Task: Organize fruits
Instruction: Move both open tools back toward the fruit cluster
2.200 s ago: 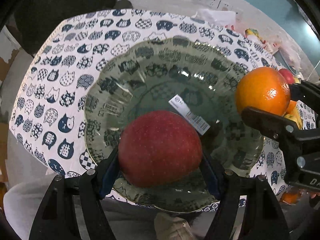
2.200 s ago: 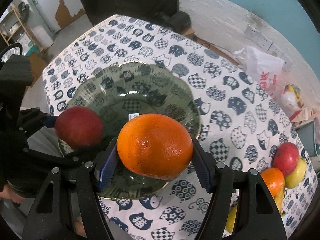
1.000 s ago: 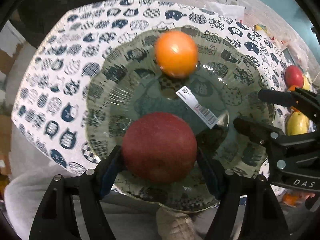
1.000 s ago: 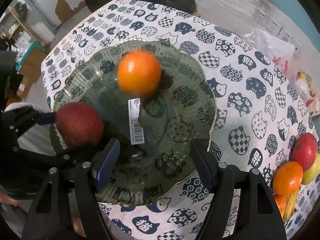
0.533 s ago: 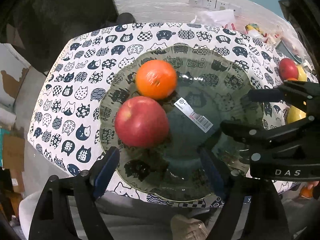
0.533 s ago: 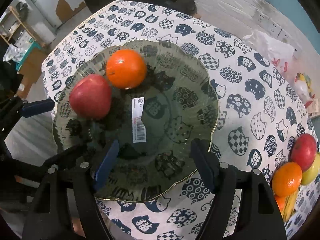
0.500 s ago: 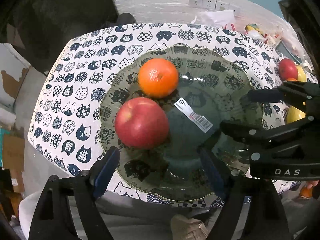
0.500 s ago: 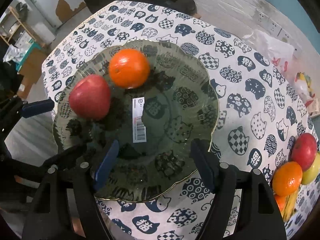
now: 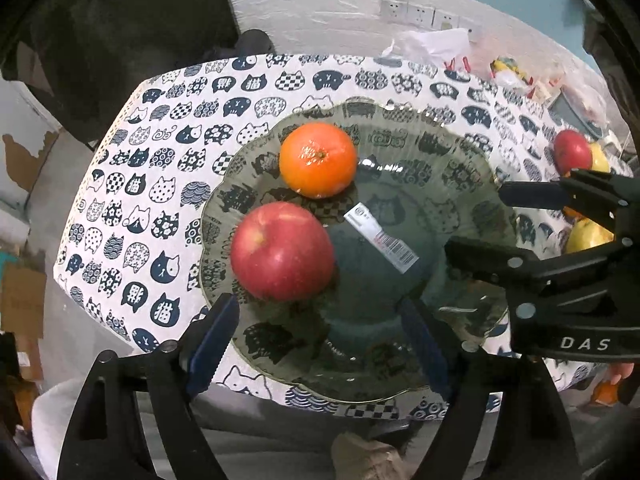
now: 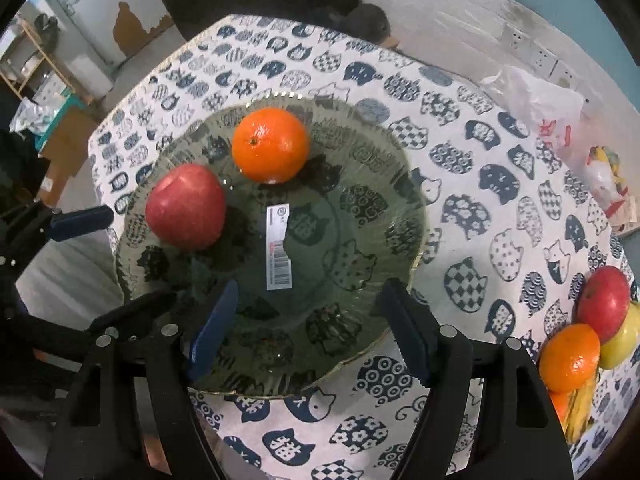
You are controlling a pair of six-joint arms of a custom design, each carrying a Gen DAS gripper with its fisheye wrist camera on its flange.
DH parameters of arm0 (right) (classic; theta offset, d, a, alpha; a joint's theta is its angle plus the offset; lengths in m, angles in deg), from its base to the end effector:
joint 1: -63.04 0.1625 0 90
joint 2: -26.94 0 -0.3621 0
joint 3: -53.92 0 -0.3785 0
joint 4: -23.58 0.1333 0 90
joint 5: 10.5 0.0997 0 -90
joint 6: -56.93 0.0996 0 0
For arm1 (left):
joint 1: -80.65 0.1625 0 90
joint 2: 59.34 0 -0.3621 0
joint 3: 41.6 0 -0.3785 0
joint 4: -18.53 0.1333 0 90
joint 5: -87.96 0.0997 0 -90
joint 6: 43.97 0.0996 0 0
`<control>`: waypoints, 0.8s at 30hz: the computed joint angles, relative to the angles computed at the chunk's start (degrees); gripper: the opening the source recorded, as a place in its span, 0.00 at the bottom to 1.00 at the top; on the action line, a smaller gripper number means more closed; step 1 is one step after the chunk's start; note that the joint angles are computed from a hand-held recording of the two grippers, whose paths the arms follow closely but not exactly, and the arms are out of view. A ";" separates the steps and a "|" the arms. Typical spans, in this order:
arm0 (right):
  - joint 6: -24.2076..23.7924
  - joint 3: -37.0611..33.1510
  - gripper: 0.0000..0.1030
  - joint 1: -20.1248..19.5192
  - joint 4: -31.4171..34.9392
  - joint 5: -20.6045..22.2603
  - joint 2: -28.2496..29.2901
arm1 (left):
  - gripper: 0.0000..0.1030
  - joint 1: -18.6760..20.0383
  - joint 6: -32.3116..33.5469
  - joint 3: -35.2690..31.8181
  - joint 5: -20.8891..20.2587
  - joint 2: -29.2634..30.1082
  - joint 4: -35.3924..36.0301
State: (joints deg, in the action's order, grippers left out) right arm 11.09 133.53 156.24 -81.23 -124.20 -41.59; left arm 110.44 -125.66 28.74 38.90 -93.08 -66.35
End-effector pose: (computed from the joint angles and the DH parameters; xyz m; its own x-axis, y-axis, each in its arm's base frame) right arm 0.1271 -0.6032 0.3422 -0.5980 -0.7322 0.3261 -0.6957 0.6762 0.2424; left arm -0.4475 -0.4850 0.0154 -0.6405 -0.2409 -0.7292 0.0967 0.9167 -0.3878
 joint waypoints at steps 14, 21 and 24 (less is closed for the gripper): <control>0.48 -7.18 0.74 -1.77 -1.91 2.88 -1.67 | 0.82 -0.46 4.31 -9.94 1.62 6.57 -1.70; -0.07 -10.66 0.74 -3.57 -2.70 2.48 -2.28 | 0.82 -0.52 7.99 -19.64 1.99 12.91 0.32; -0.24 -12.16 0.74 -4.45 -2.62 2.08 -2.58 | 0.82 -0.53 9.97 -24.72 2.20 16.10 1.26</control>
